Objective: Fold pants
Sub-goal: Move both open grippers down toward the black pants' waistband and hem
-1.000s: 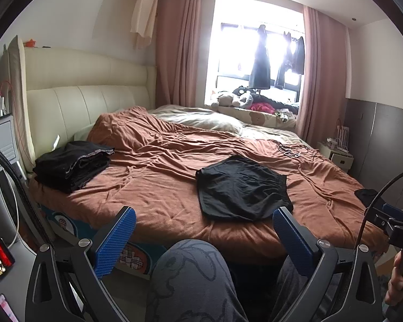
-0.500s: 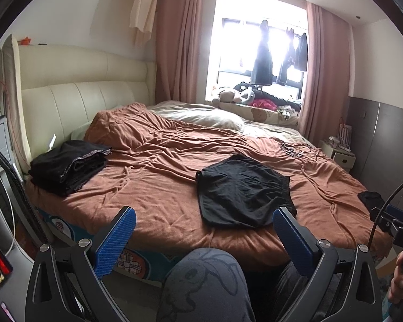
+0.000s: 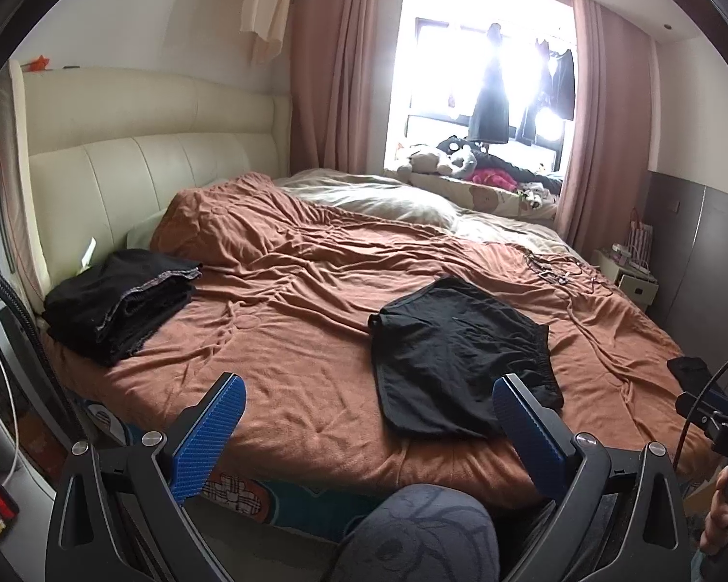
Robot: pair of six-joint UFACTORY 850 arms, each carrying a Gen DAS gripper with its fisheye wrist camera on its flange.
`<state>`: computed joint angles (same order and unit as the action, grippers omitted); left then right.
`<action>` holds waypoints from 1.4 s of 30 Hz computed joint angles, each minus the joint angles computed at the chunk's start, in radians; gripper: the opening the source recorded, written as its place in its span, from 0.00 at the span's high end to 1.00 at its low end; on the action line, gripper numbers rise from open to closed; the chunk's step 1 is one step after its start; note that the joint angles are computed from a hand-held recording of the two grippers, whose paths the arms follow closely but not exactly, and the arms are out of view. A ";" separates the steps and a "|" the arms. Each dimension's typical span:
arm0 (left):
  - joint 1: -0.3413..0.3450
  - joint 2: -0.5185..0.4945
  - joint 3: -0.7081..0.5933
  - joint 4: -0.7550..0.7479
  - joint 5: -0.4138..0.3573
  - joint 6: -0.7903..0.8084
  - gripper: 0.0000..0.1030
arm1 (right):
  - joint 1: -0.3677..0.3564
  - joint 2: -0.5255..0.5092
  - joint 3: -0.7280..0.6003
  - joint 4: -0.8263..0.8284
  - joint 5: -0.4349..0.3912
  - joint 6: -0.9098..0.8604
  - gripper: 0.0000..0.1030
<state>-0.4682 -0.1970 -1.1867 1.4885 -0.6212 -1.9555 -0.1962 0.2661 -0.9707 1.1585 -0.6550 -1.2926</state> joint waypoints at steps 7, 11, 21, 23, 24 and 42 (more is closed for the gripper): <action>0.039 -0.063 -0.053 -0.043 0.062 0.049 0.00 | 0.025 -0.072 -0.060 -0.060 0.023 0.075 0.00; 0.052 -0.105 -0.093 -0.083 0.071 0.106 0.00 | 0.047 -0.115 -0.098 -0.109 0.035 0.131 0.00; 0.096 -0.199 -0.180 -0.140 0.126 0.188 0.00 | 0.096 -0.226 -0.198 -0.222 0.080 0.243 0.00; 0.109 -0.224 -0.207 -0.194 0.139 0.231 0.00 | 0.111 -0.248 -0.217 -0.276 0.097 0.307 0.00; 0.113 -0.236 -0.219 -0.216 0.141 0.250 0.00 | 0.117 -0.260 -0.229 -0.295 0.097 0.331 0.00; 0.180 -0.407 -0.376 -0.569 0.200 0.548 0.00 | 0.134 -0.494 -0.443 -0.369 -0.046 0.458 0.00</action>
